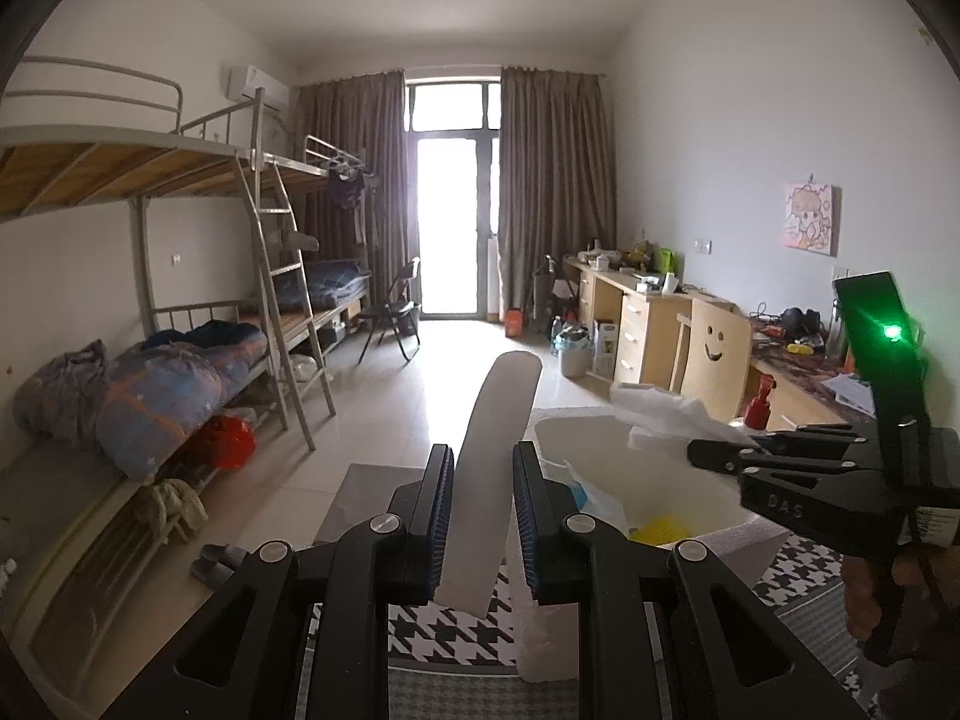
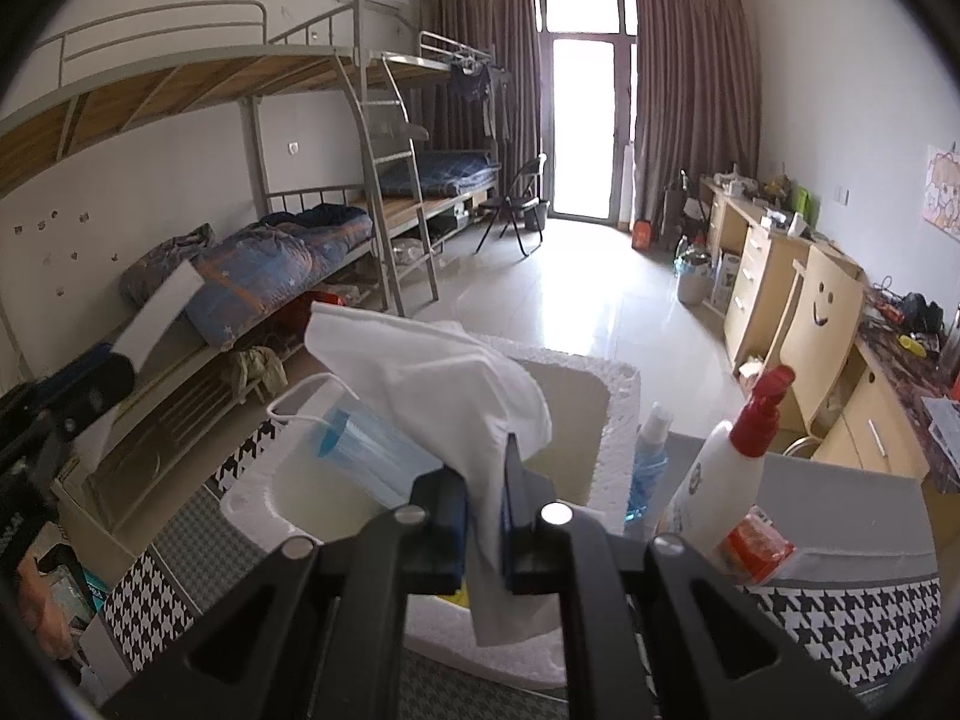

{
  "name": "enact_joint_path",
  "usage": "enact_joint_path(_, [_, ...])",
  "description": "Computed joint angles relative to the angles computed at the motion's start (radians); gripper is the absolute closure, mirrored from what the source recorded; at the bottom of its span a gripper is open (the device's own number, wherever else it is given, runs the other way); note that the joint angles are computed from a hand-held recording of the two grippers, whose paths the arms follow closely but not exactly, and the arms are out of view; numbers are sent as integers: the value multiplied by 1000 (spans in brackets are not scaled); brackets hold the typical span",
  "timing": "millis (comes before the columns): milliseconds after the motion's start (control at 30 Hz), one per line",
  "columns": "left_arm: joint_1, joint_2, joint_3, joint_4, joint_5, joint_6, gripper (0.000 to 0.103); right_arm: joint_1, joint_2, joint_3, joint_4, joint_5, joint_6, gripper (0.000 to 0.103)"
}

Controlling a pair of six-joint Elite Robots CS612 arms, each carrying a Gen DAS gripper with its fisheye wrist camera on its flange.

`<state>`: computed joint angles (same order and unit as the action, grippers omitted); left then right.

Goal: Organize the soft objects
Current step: 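Lower the white tissue into the box and open the right tool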

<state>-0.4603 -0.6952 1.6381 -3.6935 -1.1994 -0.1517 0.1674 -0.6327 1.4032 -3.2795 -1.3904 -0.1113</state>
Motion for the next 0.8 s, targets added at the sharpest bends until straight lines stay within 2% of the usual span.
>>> enact_joint_path(33, [1, 1, -1, 1, 0, -2, 82, 0, 2, -6, 17, 2, -1, 89])
enact_joint_path(100, [3, 1, 0, 2, -6, -6, 82, -3, 6, -17, 48, 19, 2, 74])
enact_joint_path(133, [4, 1, -1, 2, -8, -4, 82, -5, 8, -22, 57, 28, 7, 70])
enact_joint_path(200, [5, 1, 0, 4, -6, -3, 82, -6, 10, -26, 65, 34, 13, 48])
enact_joint_path(267, [6, 2, -2, 7, -9, -3, 82, -6, 10, -22, 56, 41, 5, 33])
enact_joint_path(467, [6, 2, -8, 14, -17, 5, 82, -5, -5, 6, 13, 61, -15, 31])
enact_joint_path(700, [4, 5, -22, 22, -35, 21, 82, -17, -23, 42, -62, 80, 9, 30])
enact_joint_path(733, [3, 5, -26, 21, -38, 25, 82, -21, -28, 50, -80, 86, 19, 28])
enact_joint_path(800, [1, 7, -30, 22, -42, 29, 82, -24, -34, 63, -115, 82, 31, 17])
